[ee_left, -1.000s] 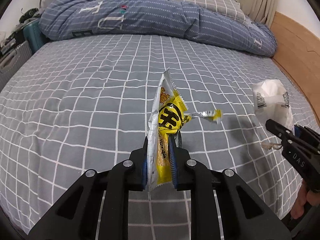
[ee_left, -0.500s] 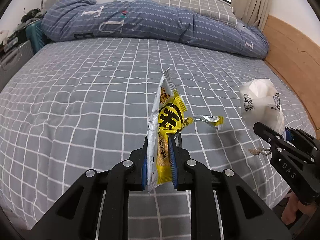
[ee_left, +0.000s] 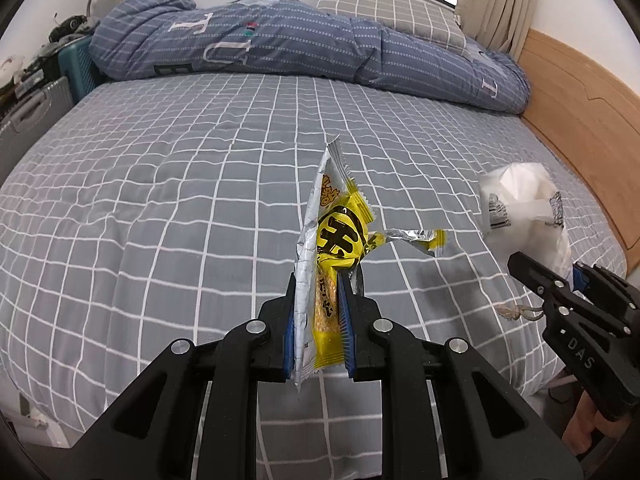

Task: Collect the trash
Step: 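Lift and carry the yellow wrapper and clear bag over the black bin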

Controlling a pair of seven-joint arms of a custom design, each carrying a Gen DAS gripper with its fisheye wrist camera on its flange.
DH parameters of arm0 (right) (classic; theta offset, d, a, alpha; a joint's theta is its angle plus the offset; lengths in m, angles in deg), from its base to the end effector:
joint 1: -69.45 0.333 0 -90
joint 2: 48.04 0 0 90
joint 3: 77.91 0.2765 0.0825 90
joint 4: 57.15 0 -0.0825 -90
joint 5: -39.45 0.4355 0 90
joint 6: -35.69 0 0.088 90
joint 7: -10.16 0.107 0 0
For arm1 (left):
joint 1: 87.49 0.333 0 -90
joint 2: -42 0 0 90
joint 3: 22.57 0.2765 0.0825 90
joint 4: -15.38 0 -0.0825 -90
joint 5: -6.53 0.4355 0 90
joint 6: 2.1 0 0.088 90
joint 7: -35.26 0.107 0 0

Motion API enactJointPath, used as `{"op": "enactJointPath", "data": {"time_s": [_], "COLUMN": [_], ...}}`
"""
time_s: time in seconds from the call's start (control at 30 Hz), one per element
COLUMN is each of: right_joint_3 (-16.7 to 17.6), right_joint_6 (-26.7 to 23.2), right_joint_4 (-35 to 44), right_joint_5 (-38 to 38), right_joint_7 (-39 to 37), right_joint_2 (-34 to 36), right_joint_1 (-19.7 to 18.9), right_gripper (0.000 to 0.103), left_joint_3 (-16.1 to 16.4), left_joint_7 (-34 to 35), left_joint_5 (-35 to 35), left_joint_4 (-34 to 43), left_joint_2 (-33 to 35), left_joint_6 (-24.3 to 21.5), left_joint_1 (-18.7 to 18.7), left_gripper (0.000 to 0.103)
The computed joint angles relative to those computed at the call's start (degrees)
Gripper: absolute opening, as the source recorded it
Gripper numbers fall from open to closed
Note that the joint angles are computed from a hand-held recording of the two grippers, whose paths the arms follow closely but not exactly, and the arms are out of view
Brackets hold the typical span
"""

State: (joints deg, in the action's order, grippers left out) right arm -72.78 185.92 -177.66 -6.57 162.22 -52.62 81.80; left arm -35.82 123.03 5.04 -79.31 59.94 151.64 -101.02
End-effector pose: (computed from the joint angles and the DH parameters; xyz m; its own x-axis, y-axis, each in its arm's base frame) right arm 0.5841 0.2022 0.4535 -0.1946 -0.9806 0.0225 -0.6775 0.1177 -0.7260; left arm 0.6623 -0.3142 0.4618 -0.4024 -0.9076 0.1202 -0.7186 0.2318 -0.6556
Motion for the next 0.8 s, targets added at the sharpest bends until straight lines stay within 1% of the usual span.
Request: {"op": "enactJointPath", "data": {"time_s": [0.13, 0.3, 0.57, 0.8], "right_joint_3": [0.76, 2.08, 4.24, 6.09], "right_joint_6": [0.06, -0.26, -0.58, -1.62], "right_joint_4": [-1.96, -4.06, -7.25, -9.8], "right_joint_5": [-0.41, -0.34, 0.53, 1.65], "right_joint_7": [1.51, 2.43, 4.18, 4.52], "right_joint_2": [-2.06, -4.29, -7.42, -9.32], "right_joint_1": [0.3, 0.36, 0.71, 1.93], "right_gripper": [0.028, 0.028, 0.028, 0.028], "left_joint_3": [0.52, 0.17, -0.27, 0.08], "left_joint_7": [-1.04, -0.17, 2.9, 4.2], "left_joint_5": [1.12, 0.44, -4.21, -6.9], "left_joint_4": [-4.44, -9.48, -17.05, -22.72], "left_joint_2": [-3.2, -6.81, -12.73, -17.25], "left_joint_6": [1.36, 2.18, 3.39, 4.18], "left_joint_1": [-0.17, 0.43, 1.34, 0.89], "left_gripper": [0.017, 0.017, 0.017, 0.017]}}
